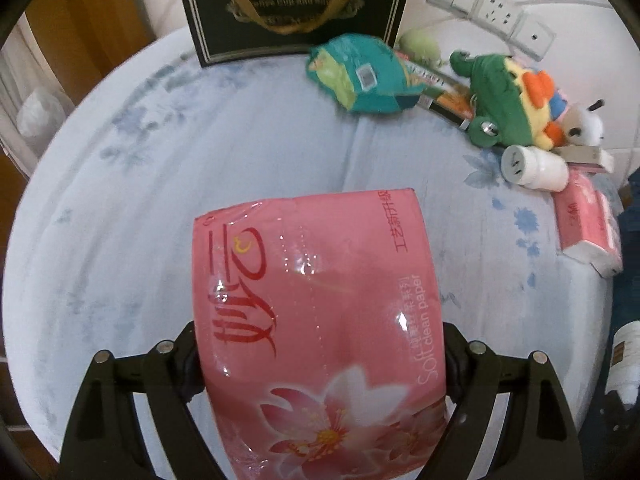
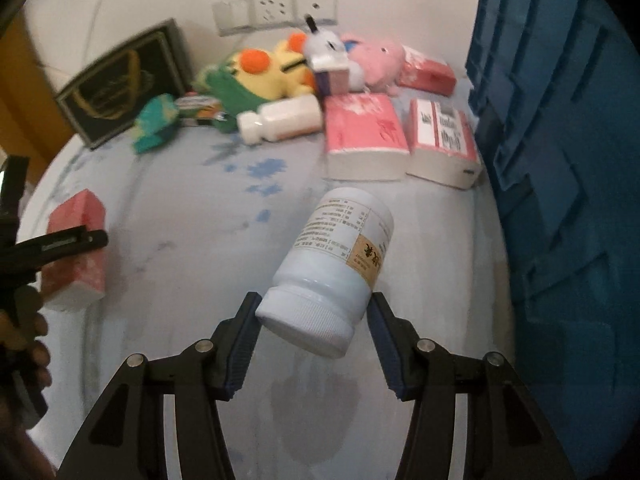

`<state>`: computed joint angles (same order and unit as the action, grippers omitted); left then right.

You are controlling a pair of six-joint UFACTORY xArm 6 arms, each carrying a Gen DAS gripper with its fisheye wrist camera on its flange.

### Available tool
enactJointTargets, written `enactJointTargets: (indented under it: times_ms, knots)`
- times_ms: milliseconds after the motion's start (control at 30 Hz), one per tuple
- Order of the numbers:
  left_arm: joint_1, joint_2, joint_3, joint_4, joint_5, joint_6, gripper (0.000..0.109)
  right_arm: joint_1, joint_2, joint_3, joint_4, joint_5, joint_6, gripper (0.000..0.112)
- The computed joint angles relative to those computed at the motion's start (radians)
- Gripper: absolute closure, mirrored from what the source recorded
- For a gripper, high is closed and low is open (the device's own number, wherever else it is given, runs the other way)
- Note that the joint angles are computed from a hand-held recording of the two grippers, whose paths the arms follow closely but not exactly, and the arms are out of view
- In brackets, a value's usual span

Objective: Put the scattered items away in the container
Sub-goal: 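Lift the tissue pack and pill bottle toward the blue bin with both grippers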

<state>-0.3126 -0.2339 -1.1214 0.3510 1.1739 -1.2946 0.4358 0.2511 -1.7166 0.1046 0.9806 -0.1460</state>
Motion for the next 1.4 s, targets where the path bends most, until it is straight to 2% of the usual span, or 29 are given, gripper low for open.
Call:
enactJointTargets:
  times_ms: [233, 667, 1100, 1400]
  knots:
    - [-0.018, -0.098, -0.028, 0.07, 0.093, 0.072, 0.021, -0.009, -0.134, 0.023, 0.069, 0.079, -0.111, 0.059]
    - [-0.237, -0.13, -0.225, 0.201, 0.345, -0.009, 0.021, -0.036, -0.275, -0.003, 0.161, 0.184, -0.203, 0.059]
    - [-0.47, -0.075, -0.446, 0.358, 0.572, -0.077, 0.021, -0.08, -0.339, -0.055, 0.274, 0.258, -0.269, 0.059]
    - [-0.572, 0.045, -0.668, 0.474, 0.669, -0.044, 0.021, -0.15, -0.332, -0.159, 0.37, 0.32, -0.309, 0.059]
